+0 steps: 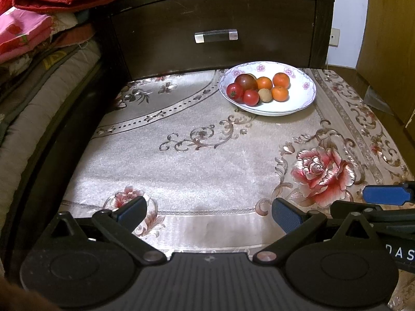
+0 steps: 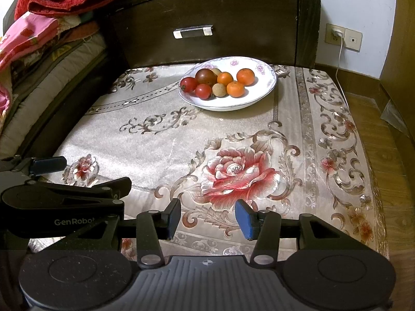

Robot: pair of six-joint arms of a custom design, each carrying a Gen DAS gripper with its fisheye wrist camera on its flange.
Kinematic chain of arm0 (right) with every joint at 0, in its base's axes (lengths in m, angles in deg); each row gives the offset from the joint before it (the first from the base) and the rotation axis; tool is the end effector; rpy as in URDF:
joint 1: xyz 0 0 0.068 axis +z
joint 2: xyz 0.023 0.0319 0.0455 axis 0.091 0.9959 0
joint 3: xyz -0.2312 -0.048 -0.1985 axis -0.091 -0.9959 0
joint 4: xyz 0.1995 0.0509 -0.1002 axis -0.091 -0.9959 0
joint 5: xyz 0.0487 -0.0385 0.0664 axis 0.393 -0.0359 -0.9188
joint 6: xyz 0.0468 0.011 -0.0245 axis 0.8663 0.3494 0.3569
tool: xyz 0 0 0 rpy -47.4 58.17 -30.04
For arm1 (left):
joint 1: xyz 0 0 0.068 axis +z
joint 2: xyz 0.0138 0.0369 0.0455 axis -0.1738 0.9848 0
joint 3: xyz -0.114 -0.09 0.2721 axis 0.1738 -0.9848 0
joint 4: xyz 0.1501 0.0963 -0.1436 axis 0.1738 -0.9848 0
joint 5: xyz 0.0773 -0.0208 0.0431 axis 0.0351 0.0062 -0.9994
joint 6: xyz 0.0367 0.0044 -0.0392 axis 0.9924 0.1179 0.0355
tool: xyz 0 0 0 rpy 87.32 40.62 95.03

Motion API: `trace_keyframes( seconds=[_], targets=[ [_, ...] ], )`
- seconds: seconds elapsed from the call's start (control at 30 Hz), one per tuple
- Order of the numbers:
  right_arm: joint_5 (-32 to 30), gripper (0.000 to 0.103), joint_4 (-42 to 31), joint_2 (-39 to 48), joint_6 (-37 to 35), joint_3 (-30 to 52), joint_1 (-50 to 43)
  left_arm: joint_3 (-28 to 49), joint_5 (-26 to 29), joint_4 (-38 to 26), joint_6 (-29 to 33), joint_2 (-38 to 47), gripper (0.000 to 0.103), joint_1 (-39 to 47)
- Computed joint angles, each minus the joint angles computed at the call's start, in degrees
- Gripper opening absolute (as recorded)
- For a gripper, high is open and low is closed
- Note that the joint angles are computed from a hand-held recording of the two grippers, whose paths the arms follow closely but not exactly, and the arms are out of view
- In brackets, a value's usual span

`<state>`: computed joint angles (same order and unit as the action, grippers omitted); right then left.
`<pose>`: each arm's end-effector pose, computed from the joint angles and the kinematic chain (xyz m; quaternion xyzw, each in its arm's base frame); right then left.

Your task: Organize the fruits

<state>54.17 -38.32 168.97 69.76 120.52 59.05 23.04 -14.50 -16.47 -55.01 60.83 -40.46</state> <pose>0.1935 0.2355 0.0457 0.0716 0.9416 0.0406 0.3264 0.2655 -0.1482 0.0575 0.1701 0.9266 -0.0119 0.3351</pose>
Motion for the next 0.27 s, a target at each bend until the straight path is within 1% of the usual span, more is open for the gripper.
trace_keyframes(
  seconds=[0.27],
  targets=[
    [-0.08,0.044,0.11,0.06,-0.06,0.03,-0.04,-0.02,0.35,-0.08,-0.58,0.21,0.103,0.28]
  ],
)
